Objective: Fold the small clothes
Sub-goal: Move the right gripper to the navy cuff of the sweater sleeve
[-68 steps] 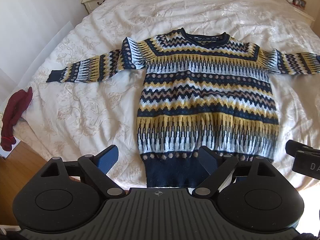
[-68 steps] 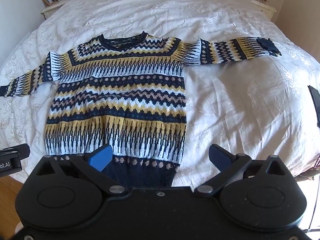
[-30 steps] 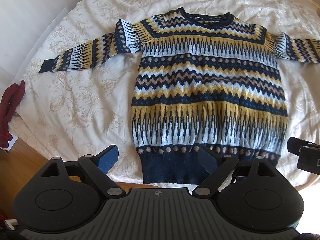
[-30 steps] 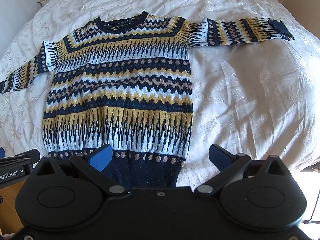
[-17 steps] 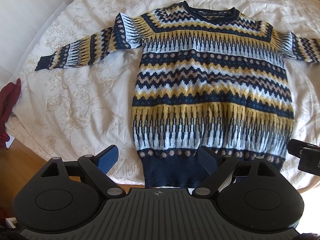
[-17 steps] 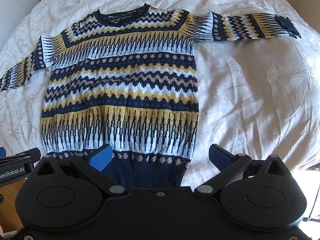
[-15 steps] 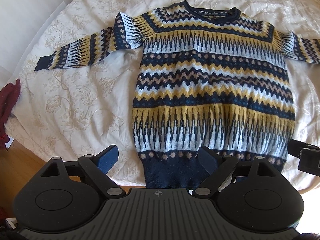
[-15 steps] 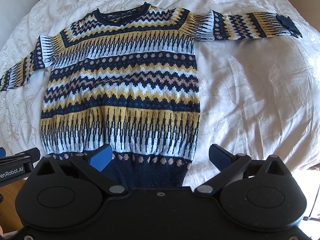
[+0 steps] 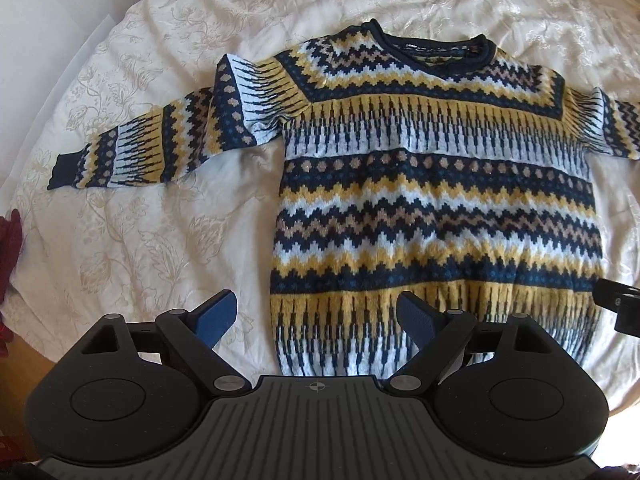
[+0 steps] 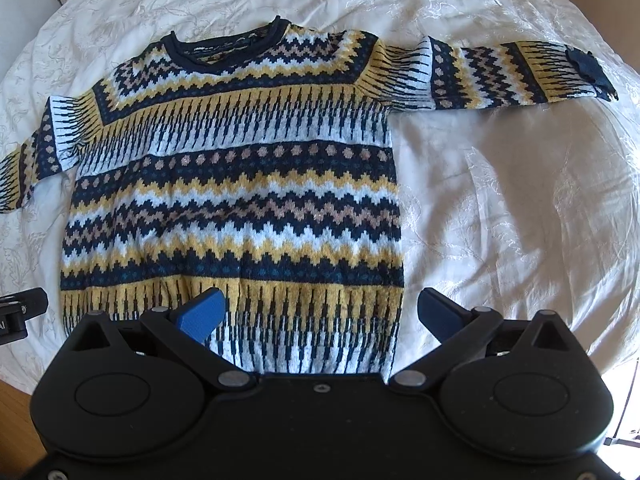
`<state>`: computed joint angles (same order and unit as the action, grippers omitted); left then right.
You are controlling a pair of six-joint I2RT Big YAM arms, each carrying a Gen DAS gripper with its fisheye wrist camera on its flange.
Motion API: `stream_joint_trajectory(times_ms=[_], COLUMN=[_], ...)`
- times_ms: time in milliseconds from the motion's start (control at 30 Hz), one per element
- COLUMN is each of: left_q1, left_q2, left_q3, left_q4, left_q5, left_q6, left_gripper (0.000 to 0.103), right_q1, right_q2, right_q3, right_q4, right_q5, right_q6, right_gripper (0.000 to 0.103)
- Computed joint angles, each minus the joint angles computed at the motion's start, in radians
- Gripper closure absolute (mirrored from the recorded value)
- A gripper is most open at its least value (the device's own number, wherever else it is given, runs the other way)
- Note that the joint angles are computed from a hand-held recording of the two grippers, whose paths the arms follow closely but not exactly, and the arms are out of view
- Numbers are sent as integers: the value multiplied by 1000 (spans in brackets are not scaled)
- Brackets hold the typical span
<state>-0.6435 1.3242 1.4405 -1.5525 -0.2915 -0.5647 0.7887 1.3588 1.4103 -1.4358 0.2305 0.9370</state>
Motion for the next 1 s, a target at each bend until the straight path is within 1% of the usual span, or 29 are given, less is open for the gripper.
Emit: stream_joint_trajectory(times_ms=[100, 233, 367, 467, 633, 733, 800, 833, 900, 967, 1000], left_q1=[37, 74, 99, 108, 106, 89, 72, 63, 46, 27, 18], left_q2=[31, 72, 106, 134, 172, 194, 207, 215, 252, 293, 304], left_q3=[25, 59, 84, 105, 140, 163, 179, 189, 232, 275, 286], left_q4=[29, 62, 88, 97, 91, 75, 57, 45, -18, -83, -98], left_q5=[17, 27, 38, 42, 50, 31, 6, -5, -23, -31, -36], left_q6=[74, 164, 222, 251, 216, 186, 142, 120, 68, 30, 13], left_gripper=[16, 16, 16, 16, 16, 16, 16, 16, 15, 16, 16], right_q1=[-48, -89, -103, -111, -131, -151, -170, -183, -212, -238, -253], right_q2=[37, 78, 119, 143, 162, 163, 153, 145, 133, 126, 119], right_q3=[38, 84, 128, 148, 169, 167, 150, 138, 118, 107, 97], right_q4=[-35, -75, -103, -100, -94, -83, -60, -45, -24, -14, -3], right_q5=[-3, -11, -9, -16, -30, -34, -51, -63, -95, -125, -136], right_q6=[1, 31, 35, 17, -42, -91, -127, -144, -181, -212, -230], right_gripper=[1, 1, 1, 1, 1, 1, 1, 1, 1, 1, 1])
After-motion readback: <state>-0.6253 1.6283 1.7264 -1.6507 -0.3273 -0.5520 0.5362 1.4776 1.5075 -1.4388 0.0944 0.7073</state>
